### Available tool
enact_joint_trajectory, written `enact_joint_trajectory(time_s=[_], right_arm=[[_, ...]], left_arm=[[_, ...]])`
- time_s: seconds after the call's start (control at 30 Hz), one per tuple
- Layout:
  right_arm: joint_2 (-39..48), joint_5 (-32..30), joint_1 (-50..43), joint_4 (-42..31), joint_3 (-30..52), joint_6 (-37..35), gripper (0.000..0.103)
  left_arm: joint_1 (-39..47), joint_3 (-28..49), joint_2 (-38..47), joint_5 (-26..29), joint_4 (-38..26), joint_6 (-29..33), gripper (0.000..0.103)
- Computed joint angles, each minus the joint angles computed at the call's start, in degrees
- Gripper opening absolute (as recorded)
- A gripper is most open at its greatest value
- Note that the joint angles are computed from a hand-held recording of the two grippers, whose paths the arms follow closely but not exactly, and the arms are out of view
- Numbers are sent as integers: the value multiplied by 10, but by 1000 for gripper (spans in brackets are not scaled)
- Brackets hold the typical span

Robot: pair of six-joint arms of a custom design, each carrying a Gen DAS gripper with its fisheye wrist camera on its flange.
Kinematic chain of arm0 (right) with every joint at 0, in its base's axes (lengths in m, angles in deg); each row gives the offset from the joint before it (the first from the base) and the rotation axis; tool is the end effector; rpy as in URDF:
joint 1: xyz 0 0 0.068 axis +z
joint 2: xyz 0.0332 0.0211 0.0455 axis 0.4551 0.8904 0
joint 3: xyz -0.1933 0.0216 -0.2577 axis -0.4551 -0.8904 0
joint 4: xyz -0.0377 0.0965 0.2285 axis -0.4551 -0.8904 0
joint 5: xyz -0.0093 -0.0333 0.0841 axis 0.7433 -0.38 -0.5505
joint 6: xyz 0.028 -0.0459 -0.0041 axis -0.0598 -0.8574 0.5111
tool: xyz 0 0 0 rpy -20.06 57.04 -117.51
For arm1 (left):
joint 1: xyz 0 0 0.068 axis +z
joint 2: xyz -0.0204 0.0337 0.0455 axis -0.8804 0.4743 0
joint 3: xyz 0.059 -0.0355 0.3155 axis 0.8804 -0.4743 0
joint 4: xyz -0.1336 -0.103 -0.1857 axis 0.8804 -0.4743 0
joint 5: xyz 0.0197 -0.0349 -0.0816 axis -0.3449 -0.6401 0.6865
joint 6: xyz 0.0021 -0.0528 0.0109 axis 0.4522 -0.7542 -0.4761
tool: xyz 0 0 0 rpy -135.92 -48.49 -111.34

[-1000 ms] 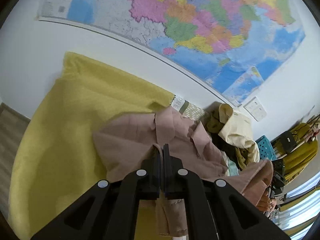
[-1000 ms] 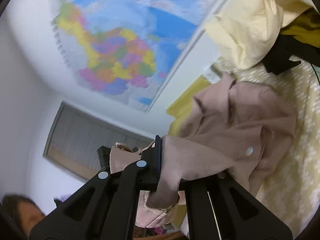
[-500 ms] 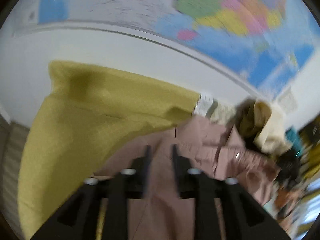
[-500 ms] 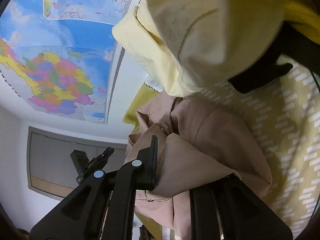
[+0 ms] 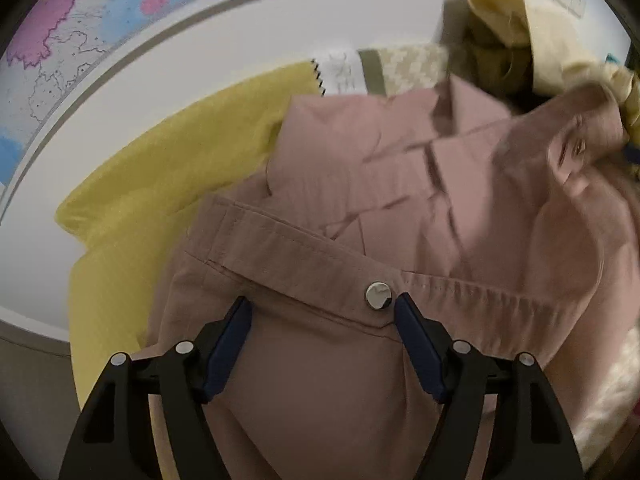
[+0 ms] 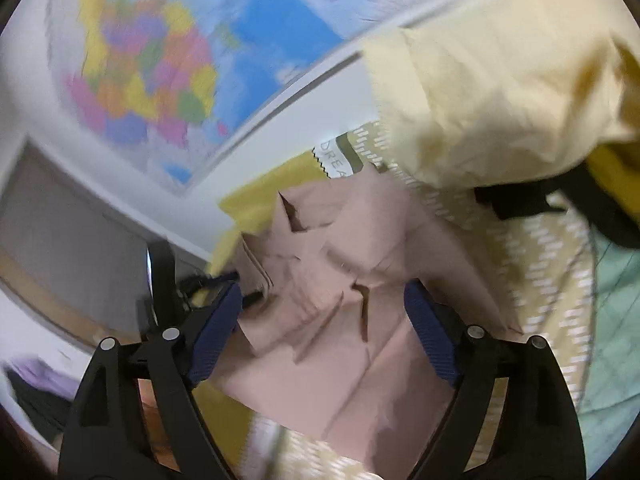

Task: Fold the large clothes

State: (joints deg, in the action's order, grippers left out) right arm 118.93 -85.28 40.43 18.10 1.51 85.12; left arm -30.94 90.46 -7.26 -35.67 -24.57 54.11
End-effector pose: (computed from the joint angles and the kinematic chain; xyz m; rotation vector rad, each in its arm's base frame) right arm 0.1874 0.0645 0.2906 -0.1186 2.3648 0.9781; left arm 0.2066 0.1133 0.2040 0.4470 2.5493 0.1952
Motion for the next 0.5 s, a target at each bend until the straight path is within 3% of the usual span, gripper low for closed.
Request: enact_joint_trajectory(time_s=[0.13, 0.23, 0.37, 0.43, 0.5], right_arm=[[31, 118, 103, -20, 28, -38, 83], [104, 273, 176, -23, 57, -60, 83], [178, 328, 188, -9, 66, -88, 80], [207, 351, 193, 0, 69, -104, 68], [221, 355, 193, 4, 73, -111, 39]], left_arm=[[19, 1, 13, 20, 22, 0, 56], [22, 4, 11, 20, 41, -24, 43], [32, 17, 8, 22, 50, -53, 35], [28, 22, 15, 20, 60, -75, 27], [41, 37, 23, 36, 52, -82, 23]])
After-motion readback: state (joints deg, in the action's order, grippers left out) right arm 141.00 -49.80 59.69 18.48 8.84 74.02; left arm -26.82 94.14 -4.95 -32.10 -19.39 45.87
